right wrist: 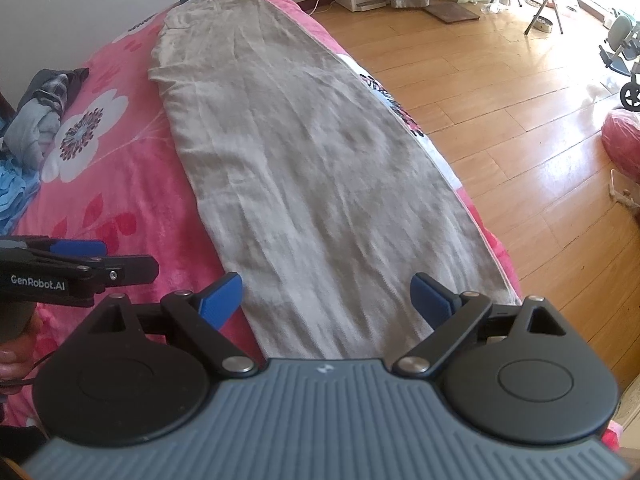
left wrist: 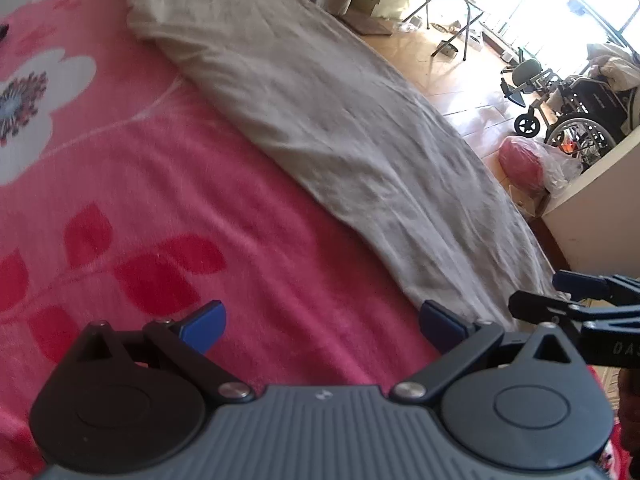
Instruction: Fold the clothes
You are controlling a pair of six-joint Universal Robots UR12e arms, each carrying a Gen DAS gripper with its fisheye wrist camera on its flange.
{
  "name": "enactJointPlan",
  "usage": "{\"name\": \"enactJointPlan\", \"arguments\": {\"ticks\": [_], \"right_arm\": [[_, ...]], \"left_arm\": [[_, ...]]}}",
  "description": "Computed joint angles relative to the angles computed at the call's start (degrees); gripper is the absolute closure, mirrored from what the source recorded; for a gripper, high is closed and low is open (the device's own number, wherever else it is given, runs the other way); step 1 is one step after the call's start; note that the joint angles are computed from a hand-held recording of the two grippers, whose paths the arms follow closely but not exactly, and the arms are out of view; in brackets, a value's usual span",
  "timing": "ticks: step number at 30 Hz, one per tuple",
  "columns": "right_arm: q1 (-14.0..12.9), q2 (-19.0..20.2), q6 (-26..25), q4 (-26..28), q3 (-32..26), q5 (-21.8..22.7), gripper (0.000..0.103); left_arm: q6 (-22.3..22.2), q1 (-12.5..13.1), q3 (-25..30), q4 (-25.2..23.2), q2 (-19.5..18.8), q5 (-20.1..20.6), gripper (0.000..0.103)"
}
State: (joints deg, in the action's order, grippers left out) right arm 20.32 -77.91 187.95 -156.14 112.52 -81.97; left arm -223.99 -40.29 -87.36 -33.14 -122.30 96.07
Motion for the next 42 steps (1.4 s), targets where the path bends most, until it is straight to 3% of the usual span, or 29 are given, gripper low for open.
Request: {"name": "enactJointPlan", "arguments": {"ticks": [11,26,42], "right_arm": [[-0.1,0.0,-0.1,-0.2,0.1,0.4,0.012],[-0.1,-0.1,0.2,-0.3,0.3,0.5,0.012],[0.0,-0.2,0.8,-0.5,0.5,0.4,0.012]], "left_arm": [[1.0,-0.4,-0.2,0.6,0.0,2.7,0.000],[0.3,-0.2,-0.1,-0.2,0.1,1.8,0.000],[1.9,-0.8,-0.8,2.0,0.1,5.1,0.000]]}}
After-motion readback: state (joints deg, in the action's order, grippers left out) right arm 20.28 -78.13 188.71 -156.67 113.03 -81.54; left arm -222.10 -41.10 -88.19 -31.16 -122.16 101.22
